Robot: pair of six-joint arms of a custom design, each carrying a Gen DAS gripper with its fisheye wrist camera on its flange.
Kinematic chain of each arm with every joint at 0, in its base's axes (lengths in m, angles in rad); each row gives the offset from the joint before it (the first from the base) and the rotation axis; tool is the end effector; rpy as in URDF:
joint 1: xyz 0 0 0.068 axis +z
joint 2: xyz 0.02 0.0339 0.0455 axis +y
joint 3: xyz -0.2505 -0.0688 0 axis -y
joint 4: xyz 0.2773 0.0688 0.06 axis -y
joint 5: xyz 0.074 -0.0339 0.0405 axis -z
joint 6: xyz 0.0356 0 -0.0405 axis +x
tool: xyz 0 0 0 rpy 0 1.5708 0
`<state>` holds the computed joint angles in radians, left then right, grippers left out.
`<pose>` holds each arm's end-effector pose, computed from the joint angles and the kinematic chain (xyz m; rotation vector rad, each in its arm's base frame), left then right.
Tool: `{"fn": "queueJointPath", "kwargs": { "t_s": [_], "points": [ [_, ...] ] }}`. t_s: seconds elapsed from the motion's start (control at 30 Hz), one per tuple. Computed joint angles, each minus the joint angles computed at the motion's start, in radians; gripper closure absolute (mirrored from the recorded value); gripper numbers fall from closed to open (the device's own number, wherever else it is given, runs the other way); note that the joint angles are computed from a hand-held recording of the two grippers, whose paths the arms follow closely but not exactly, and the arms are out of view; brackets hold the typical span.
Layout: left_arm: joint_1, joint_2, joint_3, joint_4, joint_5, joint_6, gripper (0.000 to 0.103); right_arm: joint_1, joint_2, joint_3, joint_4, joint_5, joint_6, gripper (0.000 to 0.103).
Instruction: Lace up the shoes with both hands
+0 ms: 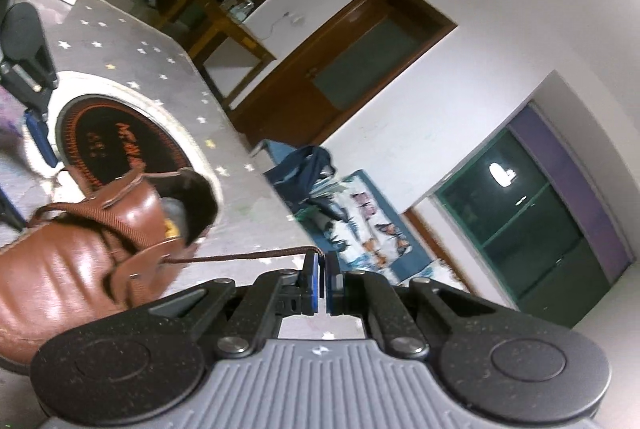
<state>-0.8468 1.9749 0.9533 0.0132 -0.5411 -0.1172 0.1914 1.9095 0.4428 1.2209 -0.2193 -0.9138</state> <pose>0.2589 -0.2652 0.0502 0.6741 2.3022 0.2675 0.2903 0.0641 0.0537 -1.0854 1.4631 -0.3135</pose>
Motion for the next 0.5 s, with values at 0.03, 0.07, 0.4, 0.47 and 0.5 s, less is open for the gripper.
{"fn": "queueJointPath", "kwargs": {
  "t_s": [0.03,0.07,0.4,0.47,0.5],
  "points": [
    [0.0,0.002,0.003,-0.001,0.0,0.001,0.045,-0.002,-0.01,-0.003,0.002,0.002,0.001,0.101],
    [0.0,0.004,0.005,-0.002,-0.002,0.002,0.044,-0.003,-0.021,-0.004,0.004,0.005,0.002,0.101],
    [0.0,-0.011,-0.004,-0.01,-0.005,0.004,0.043,-0.007,-0.131,-0.005,0.02,0.037,0.01,0.101],
    [0.002,-0.01,-0.003,-0.009,-0.001,0.001,0.042,-0.008,-0.157,0.0,0.018,0.045,0.016,0.101],
    [0.003,-0.009,-0.003,-0.006,0.0,0.0,0.042,-0.008,-0.168,0.003,0.021,0.051,0.019,0.101]
  ]
}}
